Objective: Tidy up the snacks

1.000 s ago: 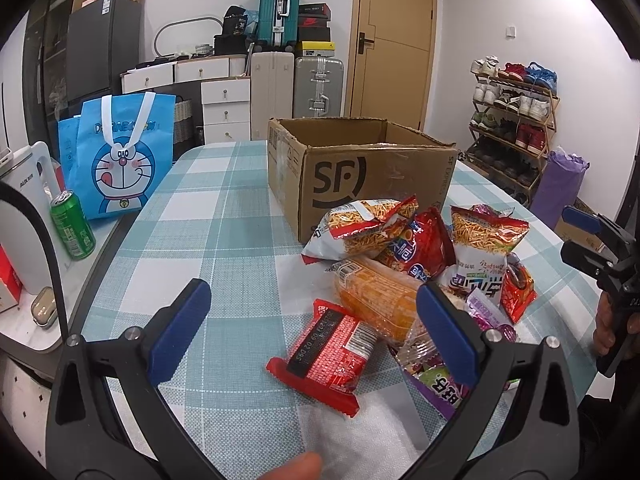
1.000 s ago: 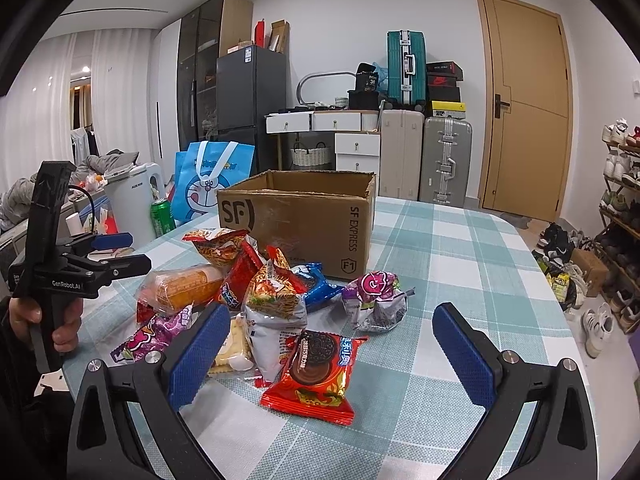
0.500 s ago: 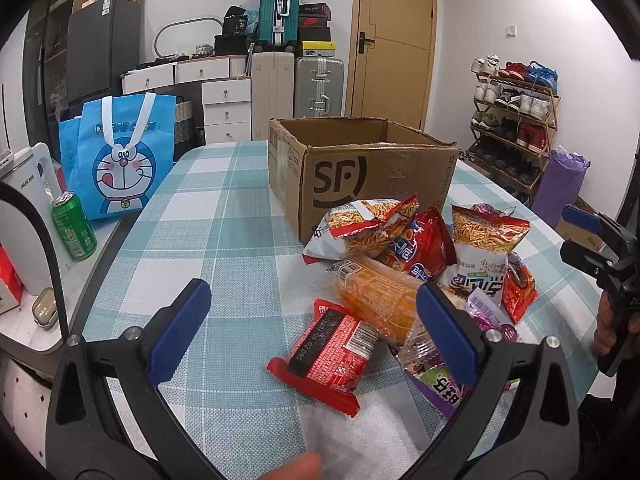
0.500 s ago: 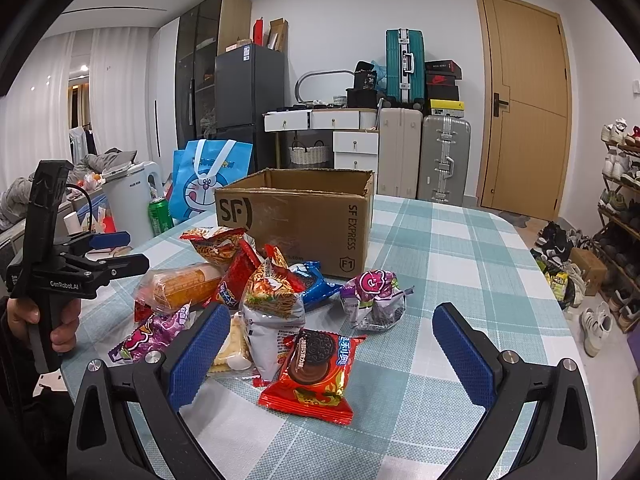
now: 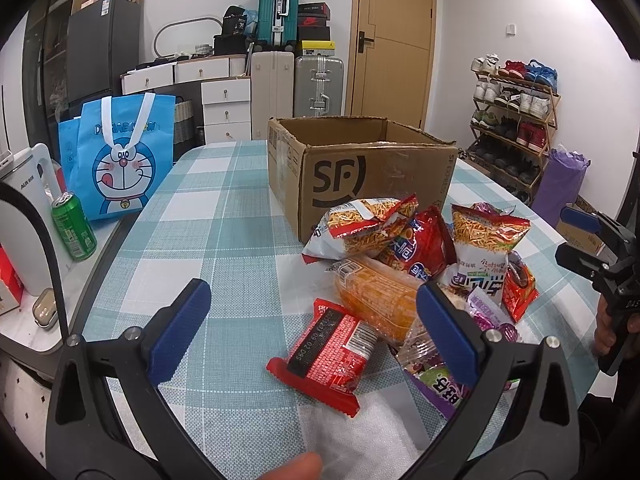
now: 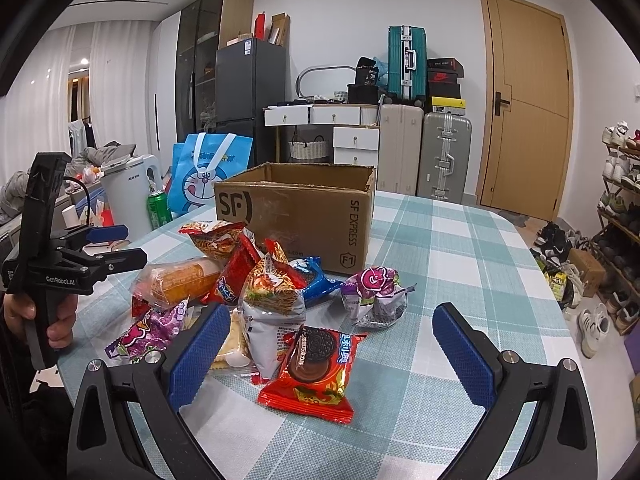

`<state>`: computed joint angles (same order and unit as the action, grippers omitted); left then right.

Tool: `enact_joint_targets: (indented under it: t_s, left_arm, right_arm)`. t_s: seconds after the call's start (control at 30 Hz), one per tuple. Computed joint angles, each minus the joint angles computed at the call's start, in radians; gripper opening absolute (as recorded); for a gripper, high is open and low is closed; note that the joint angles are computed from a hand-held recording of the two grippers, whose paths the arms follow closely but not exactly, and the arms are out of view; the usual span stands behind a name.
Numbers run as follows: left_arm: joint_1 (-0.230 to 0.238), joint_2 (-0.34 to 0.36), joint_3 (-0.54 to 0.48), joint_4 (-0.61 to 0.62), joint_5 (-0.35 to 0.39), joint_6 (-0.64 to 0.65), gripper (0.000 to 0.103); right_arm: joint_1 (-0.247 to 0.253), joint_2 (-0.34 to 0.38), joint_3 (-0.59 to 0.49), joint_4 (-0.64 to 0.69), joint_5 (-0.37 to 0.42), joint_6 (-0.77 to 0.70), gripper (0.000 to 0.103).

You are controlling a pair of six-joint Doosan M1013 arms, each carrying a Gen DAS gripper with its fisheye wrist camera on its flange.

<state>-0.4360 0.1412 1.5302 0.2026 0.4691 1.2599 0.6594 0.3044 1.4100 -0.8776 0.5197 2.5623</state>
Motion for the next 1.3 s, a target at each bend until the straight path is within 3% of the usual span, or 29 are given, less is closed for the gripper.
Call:
enact_joint_targets:
  t_s: [0.33,0.47,0.6,0.77,0.9,1.03,1.23,1.3]
  left_arm:
    - [-0.003,-0.002,0.002,0.03,0.003,-0.029,0.102]
    - [0.004,0.005,-0.009,-0.019,0.023,0.006,0.102]
    - [0.008,0.012,-0.029,-0.029,0.073,0.035,0.102]
    - [0.012,0.028,-0.053,-0.021,0.151,0.065,0.102]
    - [0.022,0.05,-0.079,-0.116,0.222,0.172,0.102]
    - [0.016,0.068,-0.093,-0.089,0.259,0.164,0.102]
    - [0.032,0.094,-0.117,-0.194,0.314,0.259,0.086]
    - [0.033,0.103,-0.124,-0.223,0.332,0.298,0.07]
  right_arm:
    - [0.0,0.012,-0.022,0.051,0.035,-0.054,0.103]
    - [-0.002,0.018,-0.033,0.08,0.047,-0.079,0.103]
    - [-0.009,0.031,-0.056,0.157,0.083,-0.139,0.103]
    - [-0.015,0.07,-0.127,0.311,0.224,-0.287,0.103]
    - [-0.03,0.084,-0.154,0.428,0.259,-0.343,0.103]
    - [-0.04,0.097,-0.173,0.493,0.294,-0.377,0.101]
    - [-0.054,0.122,-0.202,0.581,0.33,-0.432,0.083]
    - [-0.055,0.127,-0.209,0.588,0.334,-0.442,0.077]
